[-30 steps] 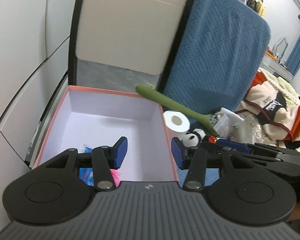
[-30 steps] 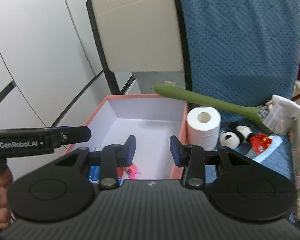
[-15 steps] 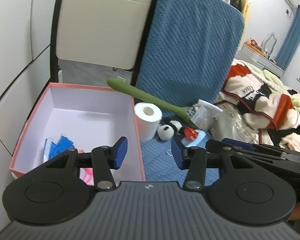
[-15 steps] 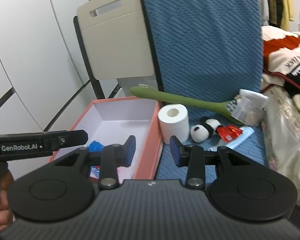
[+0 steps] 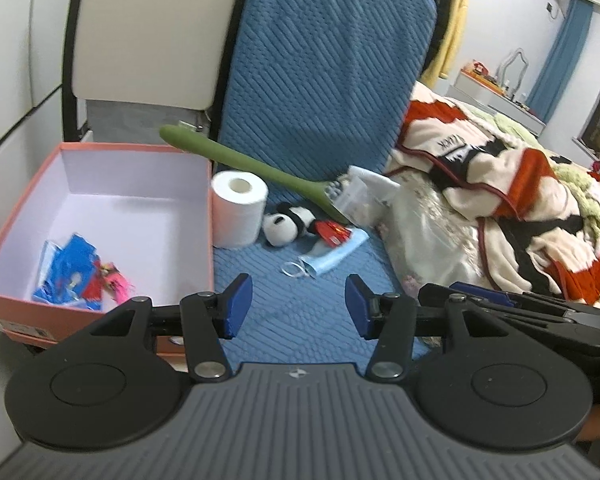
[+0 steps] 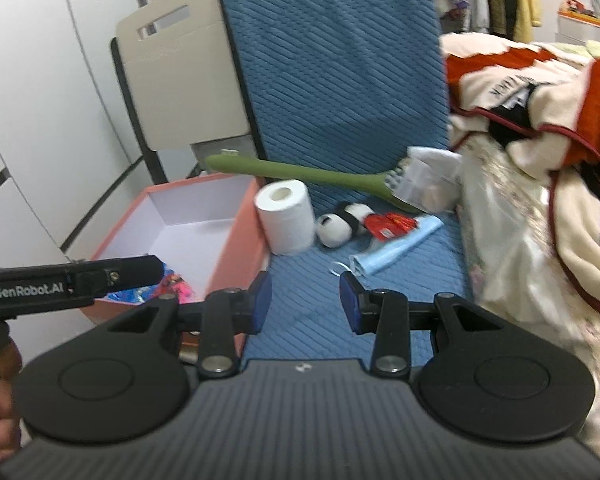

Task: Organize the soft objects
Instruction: 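Withdraw both open tools from the box toward the chair seat, then grasp red candy packet with left gripper while right gripper grasps blue face mask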

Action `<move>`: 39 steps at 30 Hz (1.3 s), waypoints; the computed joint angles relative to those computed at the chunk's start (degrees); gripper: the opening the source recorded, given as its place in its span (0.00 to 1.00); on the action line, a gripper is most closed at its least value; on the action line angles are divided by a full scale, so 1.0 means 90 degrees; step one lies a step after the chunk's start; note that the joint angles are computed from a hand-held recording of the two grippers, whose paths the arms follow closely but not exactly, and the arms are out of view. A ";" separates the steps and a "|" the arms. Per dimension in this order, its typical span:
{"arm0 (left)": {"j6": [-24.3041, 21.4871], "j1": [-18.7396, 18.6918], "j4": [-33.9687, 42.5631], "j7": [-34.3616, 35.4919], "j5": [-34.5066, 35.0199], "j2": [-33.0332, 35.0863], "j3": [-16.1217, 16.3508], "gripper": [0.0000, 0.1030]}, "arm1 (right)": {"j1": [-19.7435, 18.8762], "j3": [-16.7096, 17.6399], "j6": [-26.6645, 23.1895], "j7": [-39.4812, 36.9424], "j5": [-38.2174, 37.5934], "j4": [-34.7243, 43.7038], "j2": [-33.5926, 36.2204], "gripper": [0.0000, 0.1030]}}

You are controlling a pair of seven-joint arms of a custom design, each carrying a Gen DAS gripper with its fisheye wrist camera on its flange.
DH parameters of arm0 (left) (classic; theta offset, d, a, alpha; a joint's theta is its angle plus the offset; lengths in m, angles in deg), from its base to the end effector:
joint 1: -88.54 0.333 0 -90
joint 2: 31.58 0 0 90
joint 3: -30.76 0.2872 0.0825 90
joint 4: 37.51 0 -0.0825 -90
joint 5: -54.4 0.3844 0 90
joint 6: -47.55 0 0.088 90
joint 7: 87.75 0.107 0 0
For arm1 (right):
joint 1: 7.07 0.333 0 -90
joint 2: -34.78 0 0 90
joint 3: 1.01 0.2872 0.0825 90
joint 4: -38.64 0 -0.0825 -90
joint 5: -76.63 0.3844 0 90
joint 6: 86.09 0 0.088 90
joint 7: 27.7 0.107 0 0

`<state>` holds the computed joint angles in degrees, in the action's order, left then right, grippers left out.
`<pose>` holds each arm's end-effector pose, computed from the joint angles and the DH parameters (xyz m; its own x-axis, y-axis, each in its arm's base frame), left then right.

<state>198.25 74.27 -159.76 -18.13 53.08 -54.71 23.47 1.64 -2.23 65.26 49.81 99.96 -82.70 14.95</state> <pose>0.4568 -0.1915 0.6507 -0.1318 -0.9601 0.2467 -0.6630 -0.0997 -0.7420 0.5086 0.0550 0.6313 0.1864 -0.9538 -0.2358 -0.6466 0.0617 -0.7604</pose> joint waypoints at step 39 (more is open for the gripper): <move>-0.0984 0.0314 0.5217 0.0181 0.0205 0.5452 -0.0647 0.56 | -0.0787 -0.0071 -0.0931 0.0524 0.0927 0.3124 0.3753 0.40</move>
